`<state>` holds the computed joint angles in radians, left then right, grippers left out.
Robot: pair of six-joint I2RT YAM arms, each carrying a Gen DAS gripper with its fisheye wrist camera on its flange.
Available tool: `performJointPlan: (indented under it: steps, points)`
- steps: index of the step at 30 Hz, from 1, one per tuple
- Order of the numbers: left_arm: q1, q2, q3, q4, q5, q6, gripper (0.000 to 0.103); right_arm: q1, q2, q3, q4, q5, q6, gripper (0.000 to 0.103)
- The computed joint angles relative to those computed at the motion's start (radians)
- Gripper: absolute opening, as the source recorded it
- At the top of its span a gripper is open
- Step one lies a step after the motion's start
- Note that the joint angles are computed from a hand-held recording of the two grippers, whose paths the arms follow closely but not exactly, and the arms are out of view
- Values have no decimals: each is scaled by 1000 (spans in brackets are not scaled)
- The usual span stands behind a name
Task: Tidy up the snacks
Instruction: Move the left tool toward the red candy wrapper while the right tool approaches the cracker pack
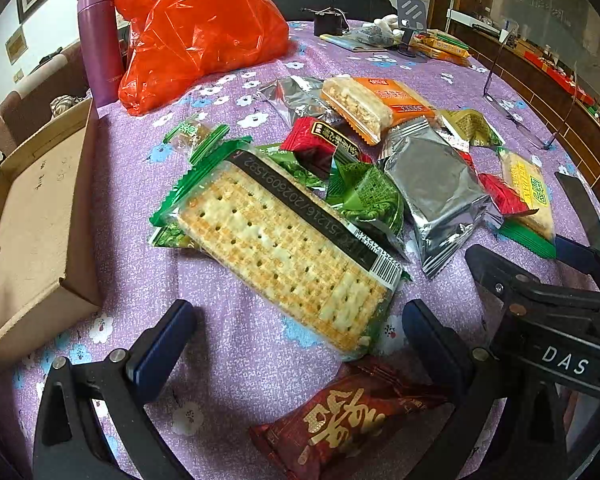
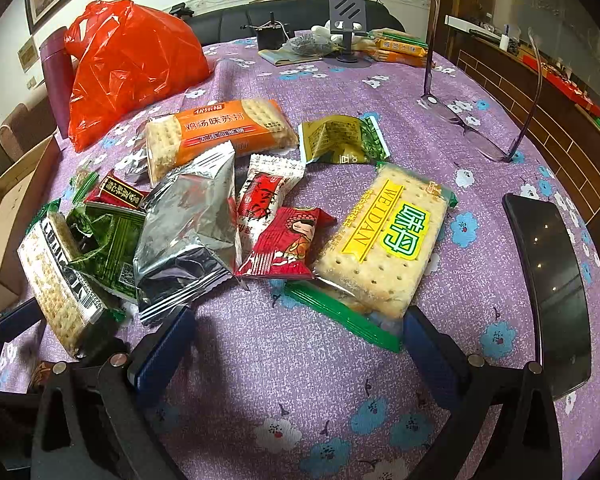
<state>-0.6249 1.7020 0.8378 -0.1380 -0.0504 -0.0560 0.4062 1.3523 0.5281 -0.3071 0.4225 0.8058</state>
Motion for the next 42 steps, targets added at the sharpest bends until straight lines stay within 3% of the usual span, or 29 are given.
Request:
performJointPlan:
  steps: [21, 24, 29, 32, 34, 36, 38, 40, 42]
  points:
    - [1, 0, 1, -2, 1, 5, 103, 6, 51, 39, -26, 22, 22, 103]
    - [33, 7, 52, -101, 68, 72, 103, 4, 53, 41, -26, 22, 12, 103]
    - [127, -94, -22, -131, 232, 182, 103, -17, -50, -45, 59, -31, -25, 103]
    - [171, -168, -70, -123, 274, 205, 103, -24, -133, -105, 113, -51, -27, 103]
    - [188, -197, -84, -120, 295, 220, 103, 7, -152, -102, 105, 0, -24, 101]
    - [204, -216, -93, -124, 314, 221, 100, 91, -238, -117, 85, 141, -9, 99]
    - [214, -218, -87, -131, 337, 212, 85, 212, -333, -138, 63, 330, 21, 100]
    - [226, -214, -73, -150, 361, 209, 77, 316, -388, -162, 73, 480, 30, 103]
    - [238, -197, -45, -183, 387, 214, 77, 330, -429, -211, 165, 480, -39, 103]
